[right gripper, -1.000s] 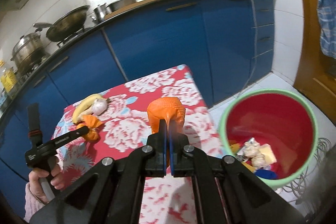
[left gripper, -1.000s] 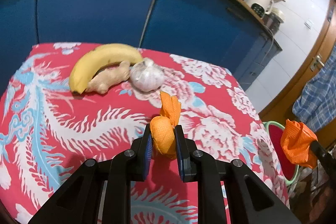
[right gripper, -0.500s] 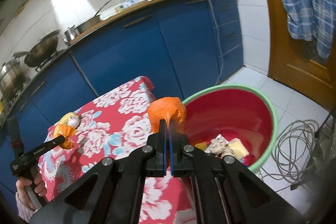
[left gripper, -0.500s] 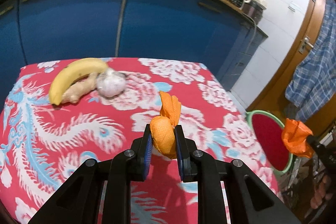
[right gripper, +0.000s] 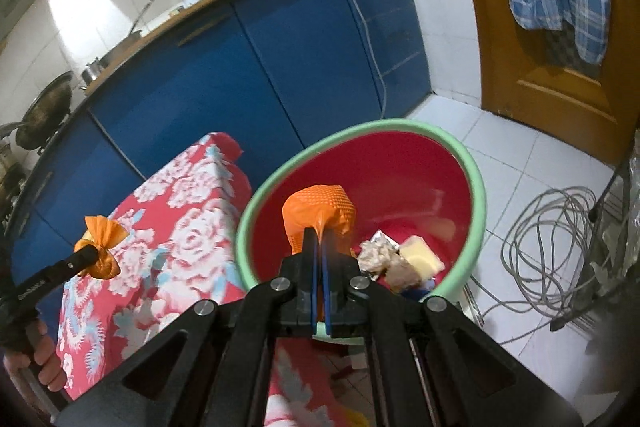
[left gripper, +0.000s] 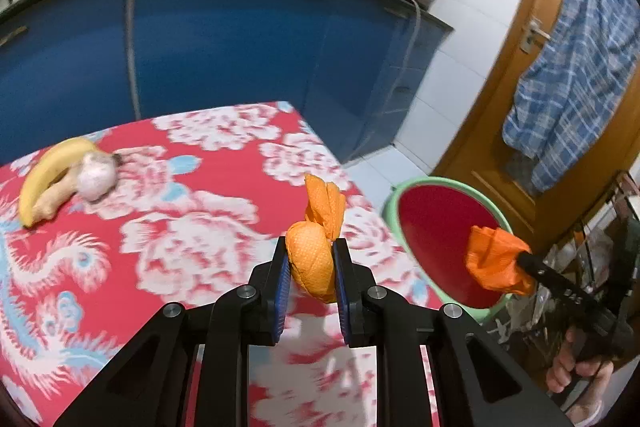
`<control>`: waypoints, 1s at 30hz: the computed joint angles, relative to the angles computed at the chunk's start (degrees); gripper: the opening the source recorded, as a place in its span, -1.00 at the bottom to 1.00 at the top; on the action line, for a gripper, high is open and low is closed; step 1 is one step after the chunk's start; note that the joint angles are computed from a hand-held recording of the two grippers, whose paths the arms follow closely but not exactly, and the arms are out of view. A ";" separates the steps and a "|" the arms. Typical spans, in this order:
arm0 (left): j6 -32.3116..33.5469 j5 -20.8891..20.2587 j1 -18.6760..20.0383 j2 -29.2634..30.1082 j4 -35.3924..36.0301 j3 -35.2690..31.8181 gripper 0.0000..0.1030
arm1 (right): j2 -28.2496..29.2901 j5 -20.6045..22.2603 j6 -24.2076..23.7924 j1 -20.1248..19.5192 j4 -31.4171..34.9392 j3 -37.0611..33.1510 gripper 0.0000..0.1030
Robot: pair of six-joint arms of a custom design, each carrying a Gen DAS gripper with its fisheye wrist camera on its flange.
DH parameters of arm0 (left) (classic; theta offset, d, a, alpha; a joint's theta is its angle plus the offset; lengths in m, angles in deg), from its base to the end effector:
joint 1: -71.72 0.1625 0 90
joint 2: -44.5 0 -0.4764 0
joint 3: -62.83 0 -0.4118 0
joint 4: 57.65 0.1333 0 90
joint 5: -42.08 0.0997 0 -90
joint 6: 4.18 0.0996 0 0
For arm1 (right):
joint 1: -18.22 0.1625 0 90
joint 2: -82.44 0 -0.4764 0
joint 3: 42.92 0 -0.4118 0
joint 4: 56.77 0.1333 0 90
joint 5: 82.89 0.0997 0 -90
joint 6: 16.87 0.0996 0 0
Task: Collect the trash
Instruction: 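Drop the orange mesh into the red bucket with the right tool while the left tool holds its cloth, then carry the orange knotted cloth over the red bucket and open the left tool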
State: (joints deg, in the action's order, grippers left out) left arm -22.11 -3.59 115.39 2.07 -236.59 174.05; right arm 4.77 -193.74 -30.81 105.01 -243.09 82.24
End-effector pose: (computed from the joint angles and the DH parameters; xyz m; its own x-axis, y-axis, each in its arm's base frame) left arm -0.3075 -0.5740 0.0675 -0.8447 0.1346 -0.5181 0.4404 0.7249 -0.5297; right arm 0.0688 -0.5204 0.3381 -0.8999 0.1521 0.4087 -0.1854 0.7150 -0.6741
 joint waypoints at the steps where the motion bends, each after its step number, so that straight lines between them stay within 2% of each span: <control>1: 0.13 -0.24 -0.21 0.71 0.44 -0.73 -0.61 | -0.10 0.30 0.32 -0.52 0.17 0.01 -0.92; 14: 1.50 -4.87 -1.14 6.70 3.66 -7.22 -0.61 | -1.94 1.89 2.30 -4.96 1.70 0.10 -0.77; 26: 2.59 -9.64 -0.78 12.31 8.76 -13.38 -0.57 | -4.90 3.21 1.75 -5.78 0.93 1.19 -0.56; 30: 2.31 -9.24 -0.59 13.32 9.07 -14.34 -0.53 | -5.34 3.40 1.22 -5.53 0.67 1.56 -0.53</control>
